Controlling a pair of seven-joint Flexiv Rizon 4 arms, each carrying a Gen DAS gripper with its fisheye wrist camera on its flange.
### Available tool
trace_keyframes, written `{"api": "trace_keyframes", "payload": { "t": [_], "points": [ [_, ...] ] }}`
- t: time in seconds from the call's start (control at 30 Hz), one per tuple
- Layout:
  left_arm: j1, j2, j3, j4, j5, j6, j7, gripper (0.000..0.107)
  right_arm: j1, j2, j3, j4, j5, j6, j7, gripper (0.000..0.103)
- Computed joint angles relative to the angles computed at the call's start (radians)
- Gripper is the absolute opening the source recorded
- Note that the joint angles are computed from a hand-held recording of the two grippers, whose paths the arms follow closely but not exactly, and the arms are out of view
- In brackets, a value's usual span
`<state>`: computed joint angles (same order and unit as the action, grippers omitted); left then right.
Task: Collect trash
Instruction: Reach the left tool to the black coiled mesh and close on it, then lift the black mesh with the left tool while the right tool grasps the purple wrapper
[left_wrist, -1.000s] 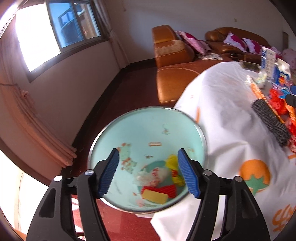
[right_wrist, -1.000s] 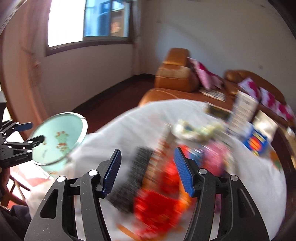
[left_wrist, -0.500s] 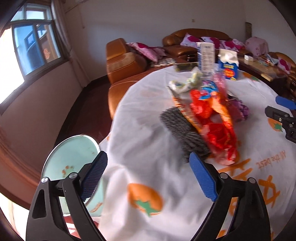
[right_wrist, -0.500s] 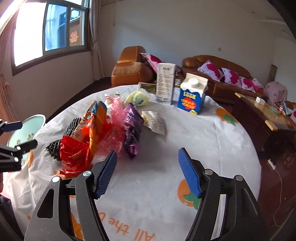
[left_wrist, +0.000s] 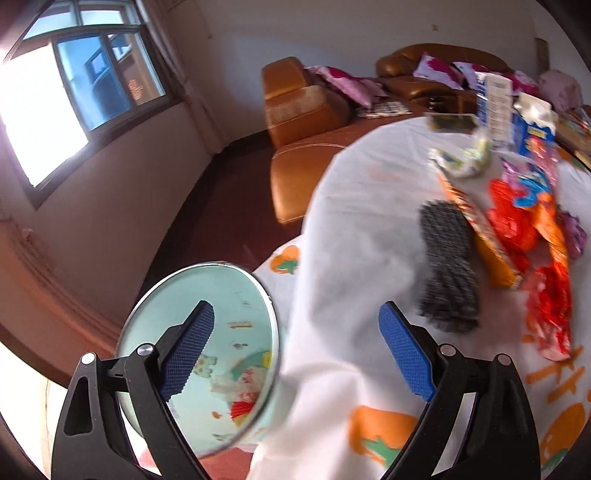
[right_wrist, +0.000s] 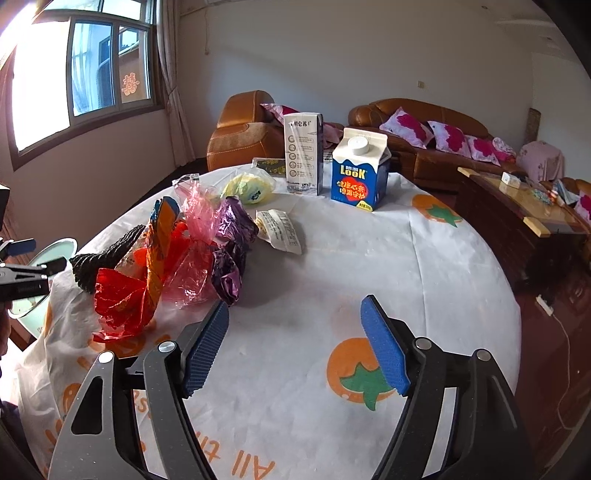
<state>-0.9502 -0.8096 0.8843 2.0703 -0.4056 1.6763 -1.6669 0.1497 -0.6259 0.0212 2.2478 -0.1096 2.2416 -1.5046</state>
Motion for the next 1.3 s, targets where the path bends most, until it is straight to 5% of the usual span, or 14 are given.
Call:
{"api": "trace_keyframes", "payload": {
  "t": [0.27,0.5,0.57,0.73,0.8,1.3],
  "points": [
    [-0.007,0.071,-0.08,0.031,-0.045,0.085,-0.001,0.09,0.041,0.003,-0.025,0.001,0.056,0.01,-0.03,0.075],
    [-0.021,-0.002,-0.107,-0.056,-0.089,0.016,0.007,0.09,0.032,0.003,-0.031,0.002,0.084,0.019,-0.038,0.075],
    [0.004,-0.013,-0.125,-0.08,-0.069,-0.017,-0.005,0.078,0.023,-0.002,-0.029,0.0,0.08,0.02,-0.036,0.076],
    [0.189,0.074,-0.298,-0.064,0.035,0.025,0.021,0.024,0.012,-0.007,-0.02,0.0,0.061,0.019,-0.031,0.076],
    [0.214,0.092,-0.312,-0.053,0.059,0.043,0.031,0.015,0.01,-0.007,-0.015,0.002,0.053,0.017,-0.028,0.076],
    [0.226,0.216,-0.323,0.118,-0.003,0.248,0.206,0.009,-0.001,0.029,0.053,-0.009,-0.061,-0.045,0.026,0.069]
  ]
}}
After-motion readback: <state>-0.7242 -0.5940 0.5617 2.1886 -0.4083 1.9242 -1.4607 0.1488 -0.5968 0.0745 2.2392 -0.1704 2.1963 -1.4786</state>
